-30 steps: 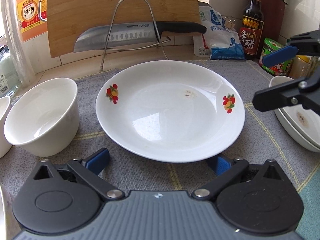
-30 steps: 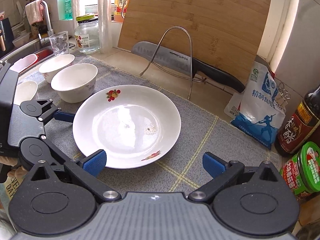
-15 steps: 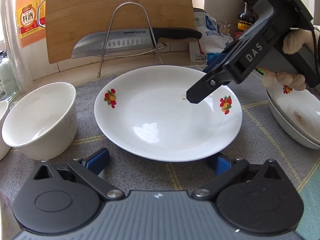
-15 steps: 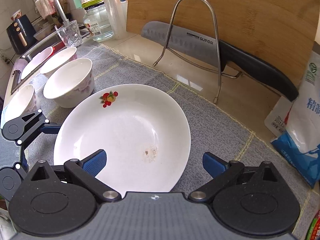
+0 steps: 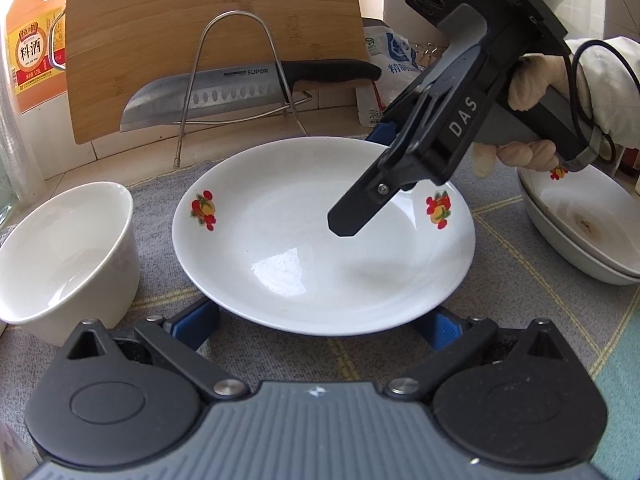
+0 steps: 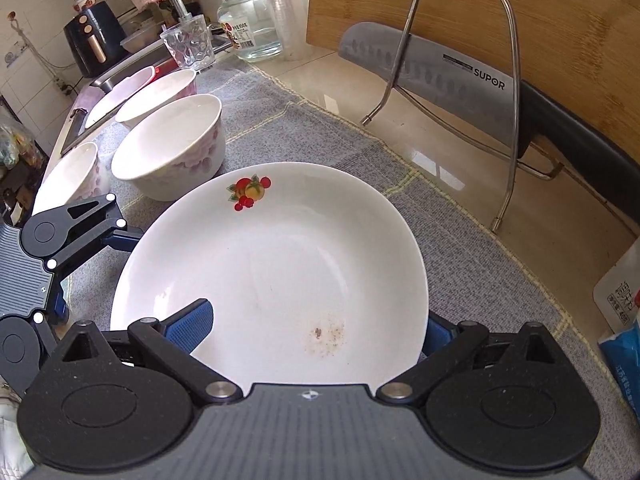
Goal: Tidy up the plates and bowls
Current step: 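Grasp the rim of the flower-patterned white plate with the right gripper and lift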
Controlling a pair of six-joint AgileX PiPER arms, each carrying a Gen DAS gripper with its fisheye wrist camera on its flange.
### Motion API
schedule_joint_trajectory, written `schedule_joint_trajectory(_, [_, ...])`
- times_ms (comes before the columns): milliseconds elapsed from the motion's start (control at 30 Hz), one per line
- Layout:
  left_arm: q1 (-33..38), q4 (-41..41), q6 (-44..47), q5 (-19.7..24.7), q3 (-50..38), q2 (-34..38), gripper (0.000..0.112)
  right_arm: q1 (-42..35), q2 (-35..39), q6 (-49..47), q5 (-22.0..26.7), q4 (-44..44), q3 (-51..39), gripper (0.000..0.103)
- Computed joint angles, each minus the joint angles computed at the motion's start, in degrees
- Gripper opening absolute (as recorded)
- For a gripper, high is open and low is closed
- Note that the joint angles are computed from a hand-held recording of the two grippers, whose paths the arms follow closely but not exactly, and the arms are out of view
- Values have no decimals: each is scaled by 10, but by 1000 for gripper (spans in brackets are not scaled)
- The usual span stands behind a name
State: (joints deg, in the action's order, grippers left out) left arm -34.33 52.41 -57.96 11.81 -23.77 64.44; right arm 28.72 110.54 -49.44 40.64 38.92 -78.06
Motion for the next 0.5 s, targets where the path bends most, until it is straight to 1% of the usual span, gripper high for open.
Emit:
schedule_joint_trajectory(100, [5,-27,36,-5,-3,2,103,-10,14,-10,26,14,-23,103])
schedule_joint_trajectory(300, [-5,-16,36,1,-5,2,101,-22,43,-11,68,34,-69,103])
schedule_joint_trajectory(333, [-3,-29,49,0,-6,2,101,-23,47,-9,73,34,-75,103])
schedule_joint_trajectory(500, [-6,-34,53,5,-6,-1,100,-26,59,1,88,41,-92,103])
